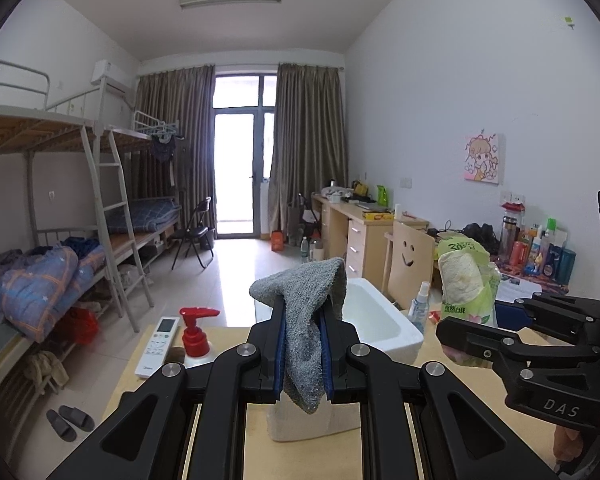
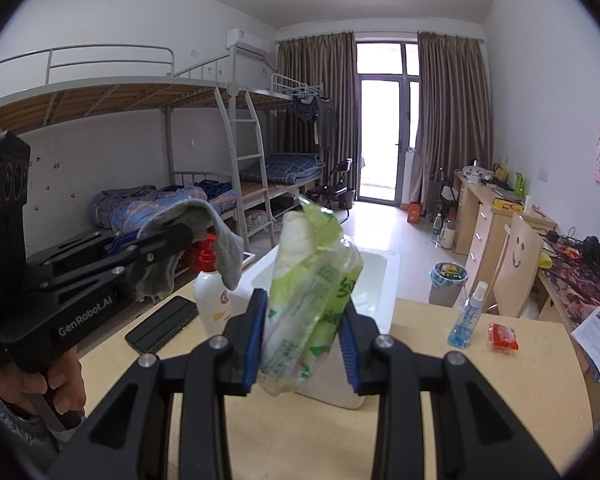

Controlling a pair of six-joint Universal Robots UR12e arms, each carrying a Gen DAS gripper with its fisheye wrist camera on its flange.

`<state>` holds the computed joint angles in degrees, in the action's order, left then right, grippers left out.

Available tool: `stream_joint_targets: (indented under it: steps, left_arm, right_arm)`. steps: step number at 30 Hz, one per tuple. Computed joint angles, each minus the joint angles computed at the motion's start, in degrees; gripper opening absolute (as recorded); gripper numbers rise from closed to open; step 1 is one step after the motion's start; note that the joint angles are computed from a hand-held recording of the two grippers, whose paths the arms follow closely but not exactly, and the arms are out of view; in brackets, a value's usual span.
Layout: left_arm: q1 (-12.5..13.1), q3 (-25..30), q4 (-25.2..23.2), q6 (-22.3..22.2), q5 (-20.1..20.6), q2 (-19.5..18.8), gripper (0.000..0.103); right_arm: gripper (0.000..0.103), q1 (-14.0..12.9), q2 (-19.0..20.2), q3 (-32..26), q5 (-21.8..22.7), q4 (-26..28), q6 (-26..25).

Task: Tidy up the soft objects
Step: 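Carry the green packet and grey sock with both grippers over the foam box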

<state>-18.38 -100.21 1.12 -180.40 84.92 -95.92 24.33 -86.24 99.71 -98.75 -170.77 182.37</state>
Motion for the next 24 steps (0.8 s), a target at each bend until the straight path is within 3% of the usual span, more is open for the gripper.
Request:
stream_joint_targets:
  steps: [13,24]
  left_arm:
    - [-0.3,3.3,-3.9,0.2,0.8,-1.8,0.015]
    - [-0.6,5.1,-5.5,-0.1,3.5,-3.2,0.015]
  right_arm:
    - [0.038,0.1,2.1,-2.7,-1.6,1.5,-2.0]
    - [0.038,-1.6,4.6,-5.8,1.4,4.1,-2.4]
